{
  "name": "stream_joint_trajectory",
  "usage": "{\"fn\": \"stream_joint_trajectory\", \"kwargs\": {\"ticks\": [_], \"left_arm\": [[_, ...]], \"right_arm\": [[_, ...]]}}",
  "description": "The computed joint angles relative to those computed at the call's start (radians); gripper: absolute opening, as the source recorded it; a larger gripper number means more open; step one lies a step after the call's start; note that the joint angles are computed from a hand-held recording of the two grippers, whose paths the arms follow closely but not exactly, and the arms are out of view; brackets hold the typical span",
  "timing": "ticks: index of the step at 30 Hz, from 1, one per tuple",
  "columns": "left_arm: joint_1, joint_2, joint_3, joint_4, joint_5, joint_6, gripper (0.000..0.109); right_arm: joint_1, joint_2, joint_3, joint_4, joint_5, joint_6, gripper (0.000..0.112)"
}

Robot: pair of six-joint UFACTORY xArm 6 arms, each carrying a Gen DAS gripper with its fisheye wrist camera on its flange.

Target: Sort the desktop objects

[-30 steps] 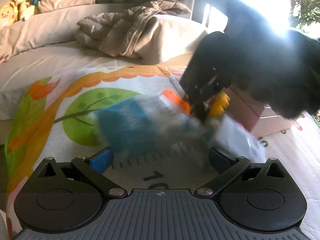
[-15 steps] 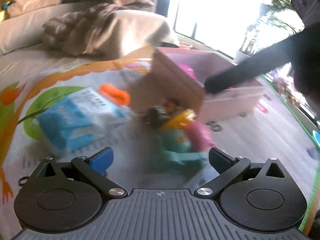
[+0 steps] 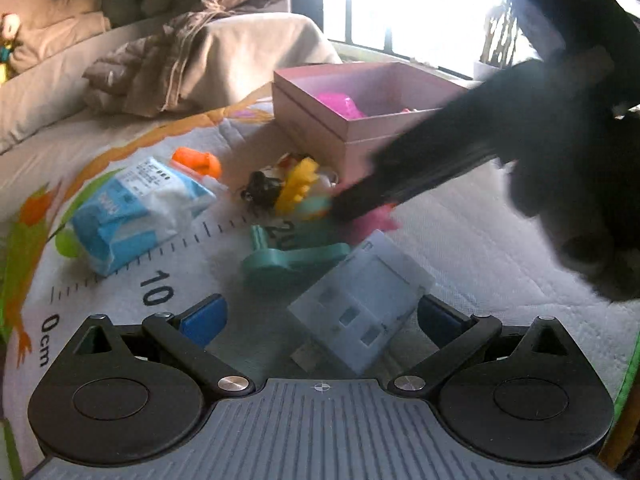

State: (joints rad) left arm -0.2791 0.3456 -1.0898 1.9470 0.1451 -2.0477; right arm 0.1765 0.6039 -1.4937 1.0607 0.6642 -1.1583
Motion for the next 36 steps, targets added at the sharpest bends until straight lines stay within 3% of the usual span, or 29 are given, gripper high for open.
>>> {"fn": "stream_joint_trajectory", "kwargs": {"ticks": [7, 9, 13, 15, 17, 21, 27, 29, 31, 34, 35, 36], "left_arm": [[-0.002, 0.015, -0.009, -0.135, 0.022, 0.208, 0.103], [-0.009, 0.013, -0.008, -0.178, 0.091, 0.273, 0.103], [-0.046, 0.011, -0.012, -0.249, 0.337, 0.361, 0.103], [-0.052, 0.010, -0.016, -0.261, 0.422, 0.363, 0.103], [-0.028, -0.018, 0.000, -0.249, 0.391, 0.313, 0.103], [0.015, -0.075, 0.046, -0.136, 0.209, 0.151, 0.103], [-0.027, -0.007, -0.001, -0.236, 0.288, 0.185, 0.103], [-0.011, 0.004, -0.014, -0.237, 0.260, 0.158, 0.095], [-0.007, 0.007, -0.019, -0.223, 0.245, 0.139, 0.070], [-0.021, 0.008, -0.016, -0.182, 0.246, 0.134, 0.063], [-0.029, 0.010, -0.015, -0.168, 0.243, 0.142, 0.052], [-0.039, 0.008, -0.010, -0.135, 0.242, 0.136, 0.049]], "right_arm": [[-0.092, -0.083, 0.128, 0.092, -0.172, -0.134, 0.044], [-0.109, -0.097, 0.155, 0.129, -0.200, -0.197, 0.046], [-0.133, -0.088, 0.165, 0.158, -0.198, -0.248, 0.053], [-0.133, -0.087, 0.177, 0.216, -0.204, -0.305, 0.057], [-0.120, -0.093, 0.195, 0.301, -0.233, -0.408, 0.062], [-0.091, -0.106, 0.226, 0.480, -0.288, -0.631, 0.072], [-0.092, -0.099, 0.224, 0.563, -0.283, -0.693, 0.080], [-0.092, -0.099, 0.227, 0.583, -0.282, -0.706, 0.080], [-0.093, -0.100, 0.231, 0.606, -0.277, -0.728, 0.082], [-0.091, -0.101, 0.236, 0.643, -0.275, -0.768, 0.086], [-0.087, -0.101, 0.236, 0.647, -0.282, -0.775, 0.087], [-0.083, -0.101, 0.235, 0.648, -0.289, -0.779, 0.089]]}}
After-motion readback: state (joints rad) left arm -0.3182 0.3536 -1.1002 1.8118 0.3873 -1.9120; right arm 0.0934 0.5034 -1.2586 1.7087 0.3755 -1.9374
